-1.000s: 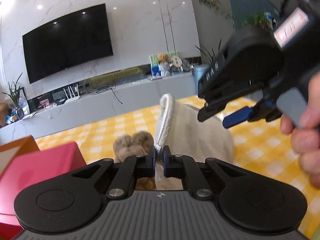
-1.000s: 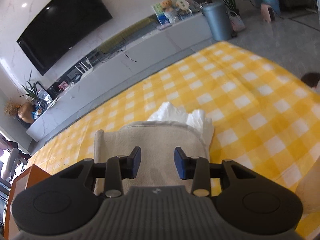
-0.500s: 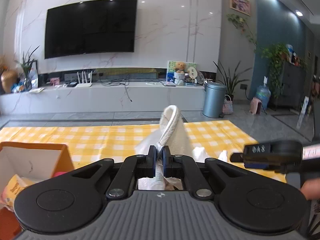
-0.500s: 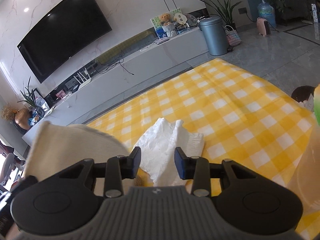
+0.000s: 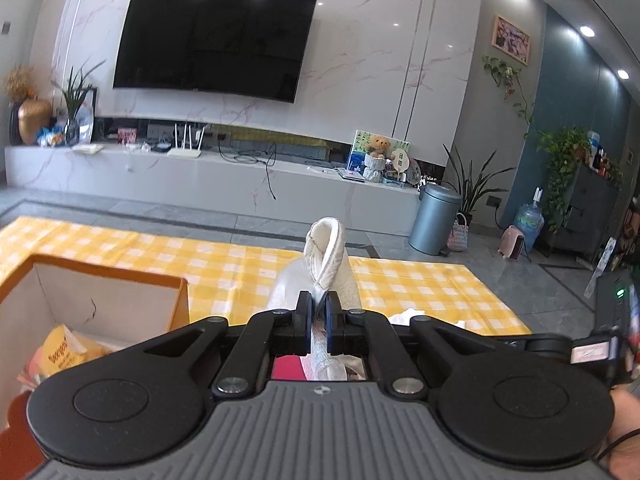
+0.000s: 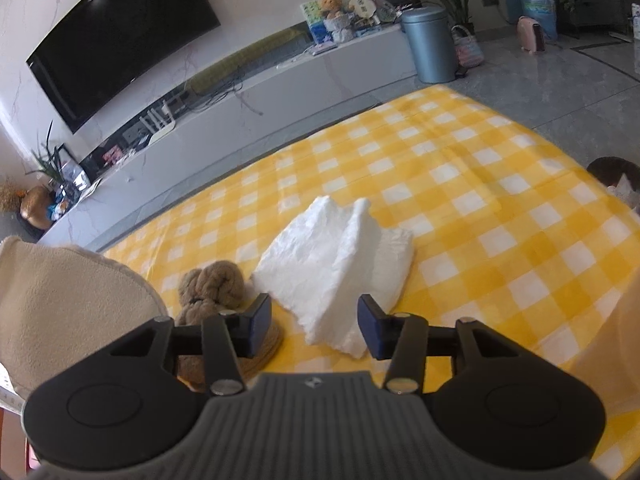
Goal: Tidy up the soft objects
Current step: 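Carry the white mitt with the left tool toward the orange box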
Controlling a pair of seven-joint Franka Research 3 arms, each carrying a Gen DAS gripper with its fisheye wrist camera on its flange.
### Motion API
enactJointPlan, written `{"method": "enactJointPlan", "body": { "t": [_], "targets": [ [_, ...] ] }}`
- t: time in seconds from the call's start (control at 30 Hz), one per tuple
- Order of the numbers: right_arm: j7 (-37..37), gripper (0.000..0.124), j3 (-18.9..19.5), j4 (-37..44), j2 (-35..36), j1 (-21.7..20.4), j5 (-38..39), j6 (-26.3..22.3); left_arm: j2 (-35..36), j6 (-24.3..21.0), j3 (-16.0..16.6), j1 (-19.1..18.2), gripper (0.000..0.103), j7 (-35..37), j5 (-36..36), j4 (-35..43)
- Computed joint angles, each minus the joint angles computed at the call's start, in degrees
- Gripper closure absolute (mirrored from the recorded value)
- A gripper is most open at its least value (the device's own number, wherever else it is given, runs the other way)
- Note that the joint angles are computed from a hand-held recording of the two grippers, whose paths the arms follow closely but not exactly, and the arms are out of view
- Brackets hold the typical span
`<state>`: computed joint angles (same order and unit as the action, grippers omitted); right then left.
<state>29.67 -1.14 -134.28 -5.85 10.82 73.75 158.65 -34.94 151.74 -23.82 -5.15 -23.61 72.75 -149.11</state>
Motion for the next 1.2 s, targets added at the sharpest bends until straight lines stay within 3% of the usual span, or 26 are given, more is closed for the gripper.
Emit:
{"method": "enactJointPlan", "body": {
  "t": [0.13, 0.27, 0.43, 0.6, 0.77, 0.9, 1.0, 1.1, 1.2],
  "targets": [
    [0.8, 0.068, 0.8, 0.4, 0.8, 0.7, -1.5, -0.9, -1.1, 4.6, 2.1, 0.7, 0.096, -1.8, 0.9, -1.6],
    [0.2, 0.066, 0.4, 0.8, 0.8, 0.5, -1.2, -6.3, -1.6, 7.6, 2.4, 2.0, 0.096, -1.8, 0.5, -2.0],
    [0.7, 0.061, 1.4, -0.2, 0.4, 1.2, -3.5, -1.1, -2.2, 8.3, 1.3, 2.8, 0.096, 1.4, -0.3, -1.2],
    [1.1, 0.059, 0.4, 0.5, 0.7, 0.6, -4.3, -6.2, -1.6, 8.6, -0.1, 3.8, 0.096, 2.0, -1.0, 0.1],
    [-7.0, 0.059, -1.3, -3.1, -4.5, -0.2, -4.5, -13.0, 1.1, 9.0, -0.7, 5.7, 0.096, 1.2, -0.8, 2.5],
    [-10.8, 0.059, -3.6, -8.2, -11.4, -0.7, -3.6, -18.4, 4.3, 8.4, 0.1, 5.0, 0.096, 4.2, -2.3, 5.3],
    [-16.2, 0.063, -5.8, -11.7, -15.9, -0.2, -0.8, -24.3, 5.3, 5.8, -1.3, 4.3, 0.096, 4.9, -1.8, 6.9],
    [-21.5, 0.064, -5.6, -15.8, -19.9, 0.5, 5.2, -23.7, 6.2, 5.7, -0.6, 2.9, 0.096, 5.1, -1.6, 7.6],
    [-29.1, 0.064, -4.4, -17.6, -22.2, 1.7, 11.9, -19.8, 6.2, 6.8, 0.0, 2.3, 0.096, 3.9, -1.0, 7.3]
  ]
}}
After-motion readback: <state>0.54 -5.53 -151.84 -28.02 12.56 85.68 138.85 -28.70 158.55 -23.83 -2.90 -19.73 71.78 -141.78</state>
